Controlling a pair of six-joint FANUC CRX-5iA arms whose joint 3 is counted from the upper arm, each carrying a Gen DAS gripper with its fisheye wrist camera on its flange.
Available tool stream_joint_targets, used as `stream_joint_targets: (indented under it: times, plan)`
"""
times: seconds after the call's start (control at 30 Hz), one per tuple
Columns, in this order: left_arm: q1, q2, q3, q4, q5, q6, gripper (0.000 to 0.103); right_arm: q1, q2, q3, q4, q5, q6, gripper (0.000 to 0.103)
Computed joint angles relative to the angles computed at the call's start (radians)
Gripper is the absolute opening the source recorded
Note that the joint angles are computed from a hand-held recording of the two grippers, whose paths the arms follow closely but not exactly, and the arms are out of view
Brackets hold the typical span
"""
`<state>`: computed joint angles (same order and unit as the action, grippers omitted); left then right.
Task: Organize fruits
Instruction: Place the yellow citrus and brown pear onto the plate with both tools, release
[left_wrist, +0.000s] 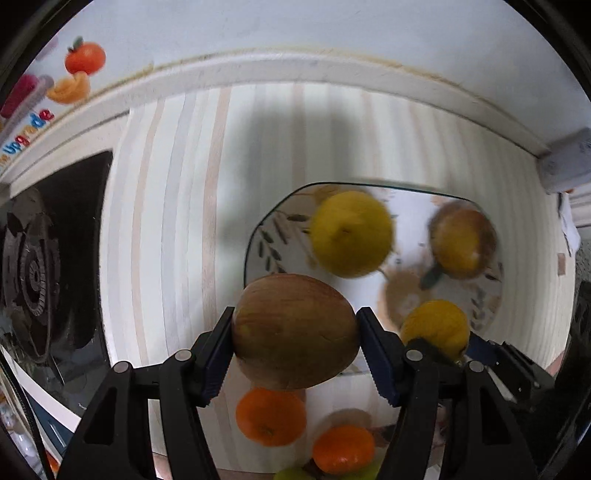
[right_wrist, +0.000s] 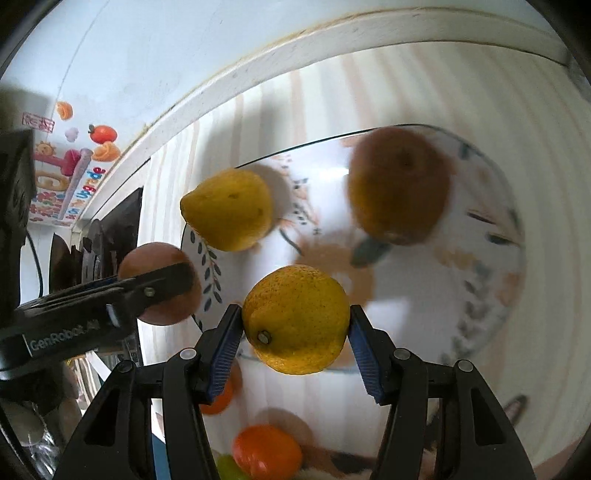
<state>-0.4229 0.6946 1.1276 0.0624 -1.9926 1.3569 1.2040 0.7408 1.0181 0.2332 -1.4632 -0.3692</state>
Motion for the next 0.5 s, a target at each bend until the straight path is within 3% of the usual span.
stream_joint_targets:
  times: [0.3,0.37,0.5]
  plan:
    - [-0.006,0.02,-0.019,-0.017,0.003,-0.002,0.063,-0.029,0.039,0.042,-0.058,0.027,0.051,0.062]
    - [-0.009,0.022,-0.031,-0.011,0.008,0.003,0.063,-0.027,0.016,0.0,-0.056,0.053,0.041,0.071]
    - [-0.007,0.01,-0.065,0.001,0.016,0.021,0.063,-0.022,0.007,0.007,-0.06,0.028,0.056,0.076]
